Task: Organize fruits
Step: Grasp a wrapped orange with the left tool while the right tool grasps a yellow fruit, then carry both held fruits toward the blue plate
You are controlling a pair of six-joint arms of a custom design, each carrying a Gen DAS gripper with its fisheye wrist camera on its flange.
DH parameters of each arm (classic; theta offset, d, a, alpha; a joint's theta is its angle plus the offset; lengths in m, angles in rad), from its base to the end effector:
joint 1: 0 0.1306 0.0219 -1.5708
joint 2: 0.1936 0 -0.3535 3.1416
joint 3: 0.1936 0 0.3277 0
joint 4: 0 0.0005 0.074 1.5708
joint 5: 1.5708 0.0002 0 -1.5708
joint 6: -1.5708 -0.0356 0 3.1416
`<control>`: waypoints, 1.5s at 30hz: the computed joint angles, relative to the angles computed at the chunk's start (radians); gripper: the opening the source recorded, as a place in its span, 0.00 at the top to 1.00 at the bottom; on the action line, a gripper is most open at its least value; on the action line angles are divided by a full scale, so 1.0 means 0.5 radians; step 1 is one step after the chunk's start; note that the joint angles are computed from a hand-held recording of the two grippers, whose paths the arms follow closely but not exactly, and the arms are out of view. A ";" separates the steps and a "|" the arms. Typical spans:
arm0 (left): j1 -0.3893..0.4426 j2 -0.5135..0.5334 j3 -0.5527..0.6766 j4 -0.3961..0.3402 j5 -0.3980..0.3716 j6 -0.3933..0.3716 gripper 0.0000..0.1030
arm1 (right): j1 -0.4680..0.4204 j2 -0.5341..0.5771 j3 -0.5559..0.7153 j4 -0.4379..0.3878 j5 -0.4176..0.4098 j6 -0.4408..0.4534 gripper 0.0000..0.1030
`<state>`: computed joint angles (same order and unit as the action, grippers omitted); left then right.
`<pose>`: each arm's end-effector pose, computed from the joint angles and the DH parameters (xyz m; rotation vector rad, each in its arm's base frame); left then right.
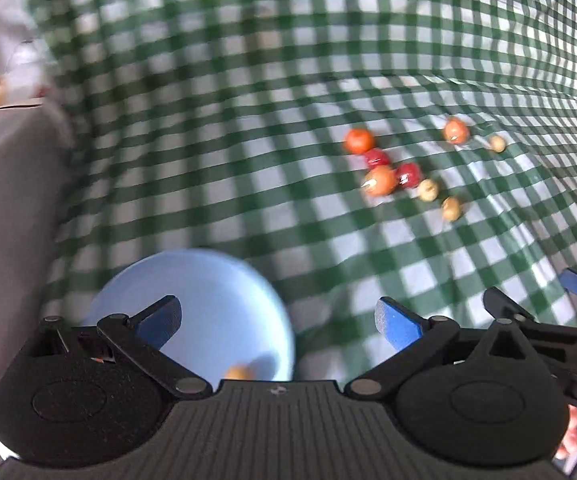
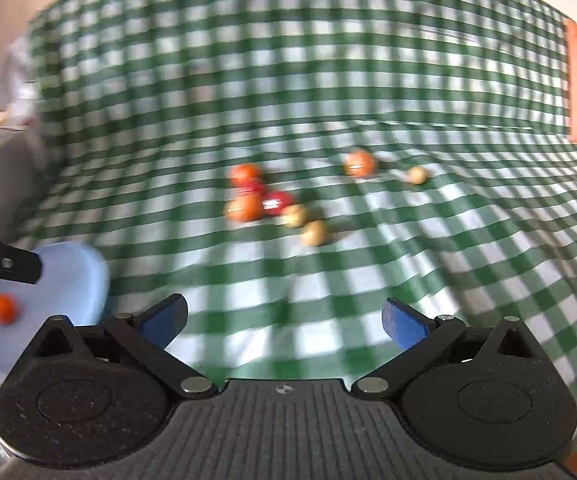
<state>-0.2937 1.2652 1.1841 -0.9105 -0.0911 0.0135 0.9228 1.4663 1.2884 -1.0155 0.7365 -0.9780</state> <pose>0.3538 -0.1041 0.3636 0.3226 2.5357 -0.0014 0.2686 0.3143 0.3313 0.2359 2.3241 -0.1606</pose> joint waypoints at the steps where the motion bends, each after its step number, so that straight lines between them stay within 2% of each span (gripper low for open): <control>1: -0.014 0.082 0.040 0.034 0.016 0.011 0.00 | -0.061 0.016 -0.033 0.063 -0.001 0.043 0.01; 7: -0.096 0.573 0.336 0.213 0.010 -0.037 0.00 | -0.398 0.169 -0.147 0.503 -0.134 0.406 0.01; 9: -0.114 0.706 0.425 0.238 0.033 -0.069 0.00 | -0.456 0.227 -0.170 0.680 -0.150 0.560 0.01; 13: -0.152 0.915 0.569 0.283 0.054 -0.128 0.00 | -0.532 0.329 -0.172 0.887 -0.207 0.802 0.05; 15: -0.164 1.000 0.640 0.273 0.091 -0.158 0.00 | -0.567 0.346 -0.183 0.932 -0.284 0.849 0.23; 16: -0.169 1.034 0.671 0.269 0.114 -0.164 0.00 | -0.582 0.326 -0.216 0.986 -0.326 0.852 0.25; 17: -0.173 1.062 0.695 0.272 0.131 -0.164 0.00 | -0.590 0.314 -0.232 1.018 -0.338 0.847 0.31; 18: -0.177 1.089 0.720 0.270 0.144 -0.161 0.00 | -0.593 0.306 -0.243 1.032 -0.331 0.863 0.41; 19: -0.181 1.121 0.753 0.266 0.160 -0.155 0.00 | -0.595 0.299 -0.255 1.054 -0.325 0.890 0.46; 21: -0.185 1.152 0.784 0.287 0.183 -0.140 0.01 | -0.616 0.286 -0.275 1.069 -0.312 0.875 0.66; 22: -0.188 1.159 0.793 0.308 0.202 -0.137 0.05 | -0.631 0.276 -0.287 1.081 -0.316 0.844 0.69; 23: -0.187 1.164 0.801 0.321 0.233 -0.139 0.19 | -0.642 0.273 -0.291 1.076 -0.300 0.819 0.74; 24: -0.182 1.173 0.823 0.303 0.285 -0.145 0.44 | -0.650 0.274 -0.292 1.067 -0.279 0.800 0.74; 26: -0.183 1.181 0.851 0.262 0.329 -0.150 0.58 | -0.668 0.269 -0.310 1.095 -0.292 0.809 0.74; 33: -0.184 1.108 0.757 0.270 0.349 -0.193 0.59 | -0.652 0.299 -0.312 1.143 -0.225 0.895 0.73; 36: -0.172 1.042 0.714 0.248 0.348 -0.132 0.59 | -0.685 0.286 -0.324 1.170 -0.263 0.881 0.74; 40: -0.144 0.850 0.593 0.198 0.342 -0.012 0.59 | -0.691 0.231 -0.363 1.217 -0.148 0.840 0.74; 42: -0.121 0.716 0.509 0.148 0.342 0.030 0.59 | -0.678 0.194 -0.374 1.185 -0.082 0.818 0.74; 45: -0.069 0.477 0.359 0.061 0.348 0.034 0.59 | -0.629 0.115 -0.357 1.002 -0.034 0.796 0.74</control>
